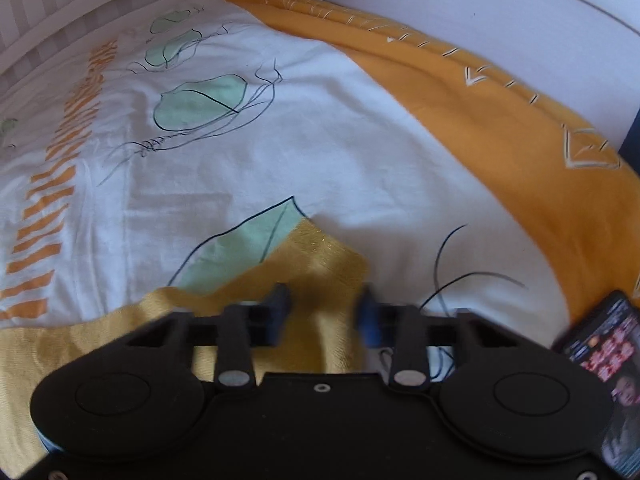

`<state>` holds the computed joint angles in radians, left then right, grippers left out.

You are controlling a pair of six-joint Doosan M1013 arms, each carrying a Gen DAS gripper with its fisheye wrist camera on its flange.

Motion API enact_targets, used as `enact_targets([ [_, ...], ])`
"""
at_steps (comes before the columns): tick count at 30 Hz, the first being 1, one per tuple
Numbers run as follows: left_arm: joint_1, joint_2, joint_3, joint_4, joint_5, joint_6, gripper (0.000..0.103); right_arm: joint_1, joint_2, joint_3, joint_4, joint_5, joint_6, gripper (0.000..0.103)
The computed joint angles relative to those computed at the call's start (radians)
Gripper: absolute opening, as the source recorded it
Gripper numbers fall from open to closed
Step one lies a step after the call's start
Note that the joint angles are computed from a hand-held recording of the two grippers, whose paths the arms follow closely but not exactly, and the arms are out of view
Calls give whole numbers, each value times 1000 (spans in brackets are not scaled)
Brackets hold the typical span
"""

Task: Fold small clothes
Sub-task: 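Move the right gripper to a sleeve cuff and close on it, then lift the sleeve with the right gripper, lay it across the body, open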

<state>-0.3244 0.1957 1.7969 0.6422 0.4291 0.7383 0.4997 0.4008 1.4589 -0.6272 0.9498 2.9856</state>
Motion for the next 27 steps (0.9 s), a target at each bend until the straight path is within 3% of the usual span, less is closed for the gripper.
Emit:
enact_targets([
  [5,2,1,-2,-17,0,15,98,23,-16,-29,-14,15,31,13],
  [9,2,3,-6,-31,6,33,98,61,-35,-71,-69,-21,63,13],
  [14,28,-3,-28,-226,19,233,92,115,-24,-171,-90,-84,31,13],
  [15,35,-9,-31,-269,26,274,88,126,-10,-203,-83,-96,12,13],
  [20,87,-59,-20,-390,3,384,88,181,70,-364,-10,-192,-124,13],
  [24,141,-85,-23,-486,-8,526,88,212,161,-497,116,-280,-248,13],
  [27,179,-87,-32,-547,-2,634,88,233,239,-607,213,-303,-351,13],
])
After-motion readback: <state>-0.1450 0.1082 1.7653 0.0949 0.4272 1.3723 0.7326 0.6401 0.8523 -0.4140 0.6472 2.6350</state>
